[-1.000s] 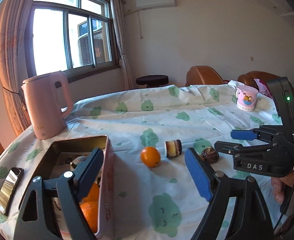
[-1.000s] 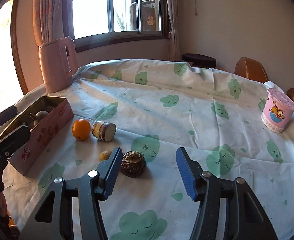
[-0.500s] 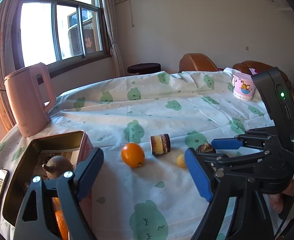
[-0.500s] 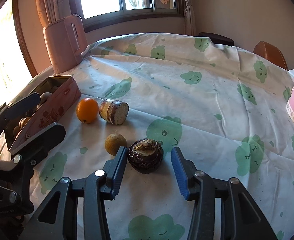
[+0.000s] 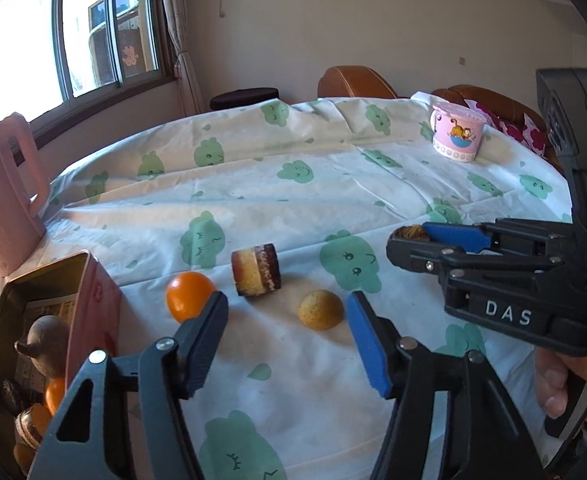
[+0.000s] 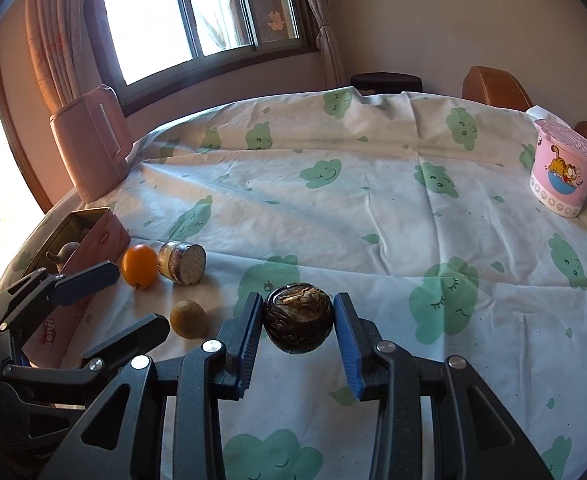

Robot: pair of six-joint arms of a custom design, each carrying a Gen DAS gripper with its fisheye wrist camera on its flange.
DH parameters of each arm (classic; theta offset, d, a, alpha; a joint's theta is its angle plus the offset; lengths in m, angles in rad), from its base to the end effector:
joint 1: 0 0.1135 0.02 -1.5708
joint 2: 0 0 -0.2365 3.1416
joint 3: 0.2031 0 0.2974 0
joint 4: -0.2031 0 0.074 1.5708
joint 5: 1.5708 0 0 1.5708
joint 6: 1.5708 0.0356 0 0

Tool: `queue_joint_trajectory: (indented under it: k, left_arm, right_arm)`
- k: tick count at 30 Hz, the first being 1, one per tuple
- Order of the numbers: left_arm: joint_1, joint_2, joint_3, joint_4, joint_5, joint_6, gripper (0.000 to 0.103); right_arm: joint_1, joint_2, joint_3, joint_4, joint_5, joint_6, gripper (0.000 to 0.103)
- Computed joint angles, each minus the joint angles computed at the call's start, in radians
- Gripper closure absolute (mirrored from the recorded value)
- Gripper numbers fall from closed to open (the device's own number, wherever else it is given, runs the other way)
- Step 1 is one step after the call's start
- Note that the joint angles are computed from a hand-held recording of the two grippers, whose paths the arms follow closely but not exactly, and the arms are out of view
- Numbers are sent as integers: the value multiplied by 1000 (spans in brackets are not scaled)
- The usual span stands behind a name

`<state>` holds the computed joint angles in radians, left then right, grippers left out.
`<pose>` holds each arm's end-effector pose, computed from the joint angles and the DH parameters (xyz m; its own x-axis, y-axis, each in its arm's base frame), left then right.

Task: Organize fruits
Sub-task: 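Grasp the small yellow-brown round fruit with the left tool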

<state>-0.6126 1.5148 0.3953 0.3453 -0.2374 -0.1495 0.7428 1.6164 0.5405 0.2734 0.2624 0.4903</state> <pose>0.2220 -0.1458 0.0377 -0.6284 0.2647 -0.7315 0.3314 0.9418 0.0561 0.2252 0.1942 0.0440 -0.7123 -0.0367 -0.7009 -0.2097 0.9641 0.1627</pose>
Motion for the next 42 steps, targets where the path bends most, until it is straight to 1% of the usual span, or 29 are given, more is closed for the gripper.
queue_joint_trajectory:
  k: [1, 2, 3, 4, 5, 7, 8, 11, 15, 20, 33, 42]
  left_arm:
    - [-2, 19, 17, -12, 12, 3, 44]
    - [0, 35, 33, -22, 34, 7, 48]
    - [5, 54, 51, -35, 62, 10, 53]
    - [13, 75, 71, -47, 85, 8, 56]
    - [18, 93, 88, -61, 96, 3, 61]
    - [26, 123, 119, -87, 119, 2, 68]
    - [30, 136, 131, -99, 131, 3, 73]
    - [35, 129, 122, -86, 141, -2, 73]
    - [48, 91, 81, -43, 145, -12, 73]
    - [42, 43, 34, 4, 102, -26, 73]
    - [28, -64, -70, 106, 16, -47, 73]
    - [8, -101, -108, 149, -34, -46, 73]
  right_arm:
    - [1, -1, 0, -3, 3, 3, 65]
    - [2, 0, 2, -5, 6, 4, 65]
    - [3, 1, 3, -8, 9, 3, 65]
    - [3, 2, 5, -10, 10, 2, 65]
    - [4, 4, 8, -13, 12, 1, 65]
    - [8, 8, 13, -18, 17, -1, 65]
    - [8, 14, 17, -21, 15, -4, 65]
    - [9, 27, 31, -32, 4, -14, 65]
    - [22, 6, 9, -4, 20, -27, 65]
    - [41, -14, -8, 17, 51, -38, 65]
    - [114, -39, -24, 36, 191, -65, 65]
    - [132, -55, -41, 60, 222, -80, 65]
